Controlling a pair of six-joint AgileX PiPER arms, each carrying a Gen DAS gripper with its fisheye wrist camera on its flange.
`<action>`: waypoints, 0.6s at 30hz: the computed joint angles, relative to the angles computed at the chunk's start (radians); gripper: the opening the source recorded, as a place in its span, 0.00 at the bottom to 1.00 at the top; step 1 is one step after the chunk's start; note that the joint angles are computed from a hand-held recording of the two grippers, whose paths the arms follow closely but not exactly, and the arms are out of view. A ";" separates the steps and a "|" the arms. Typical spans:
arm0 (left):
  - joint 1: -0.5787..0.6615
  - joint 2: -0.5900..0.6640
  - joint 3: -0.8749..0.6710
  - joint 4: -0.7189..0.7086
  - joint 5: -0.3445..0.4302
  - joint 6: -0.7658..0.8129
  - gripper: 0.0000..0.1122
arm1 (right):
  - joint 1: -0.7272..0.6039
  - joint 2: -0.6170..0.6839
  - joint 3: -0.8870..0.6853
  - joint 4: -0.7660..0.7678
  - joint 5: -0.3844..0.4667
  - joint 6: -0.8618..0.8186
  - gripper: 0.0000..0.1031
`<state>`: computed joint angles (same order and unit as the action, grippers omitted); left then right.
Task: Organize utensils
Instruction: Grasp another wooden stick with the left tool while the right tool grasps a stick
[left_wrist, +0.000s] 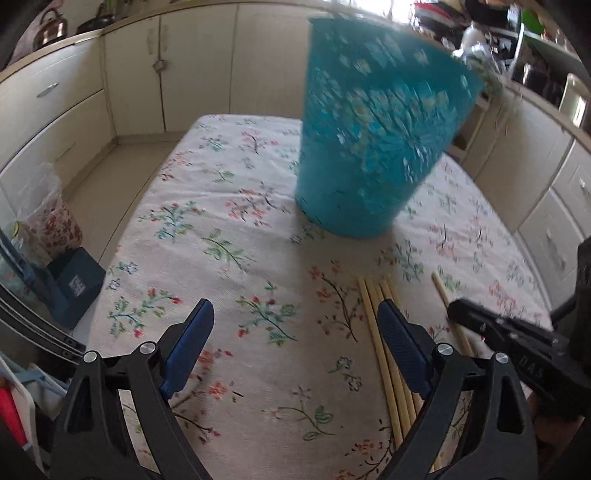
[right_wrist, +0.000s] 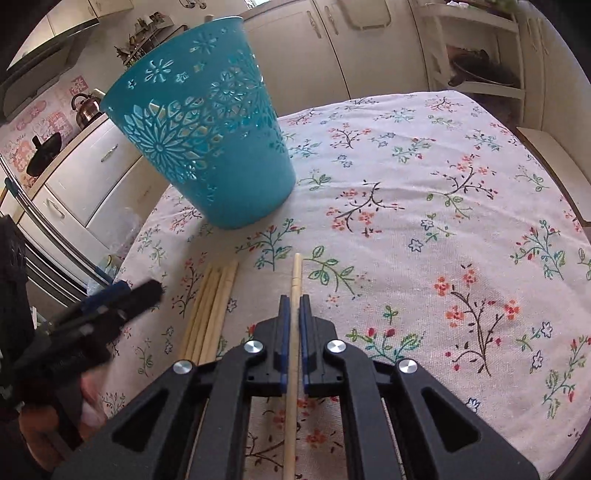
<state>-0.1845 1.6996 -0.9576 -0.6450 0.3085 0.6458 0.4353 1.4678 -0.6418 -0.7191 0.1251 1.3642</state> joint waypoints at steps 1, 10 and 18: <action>-0.014 0.004 -0.003 0.053 0.001 -0.054 0.76 | -0.007 -0.001 0.004 0.018 -0.011 -0.017 0.06; -0.088 0.021 -0.035 0.447 0.022 -0.425 0.71 | -0.018 -0.003 0.005 0.208 -0.030 -0.224 0.06; -0.146 0.044 -0.091 0.657 0.076 -0.614 0.54 | -0.017 0.005 -0.005 0.233 -0.026 -0.250 0.06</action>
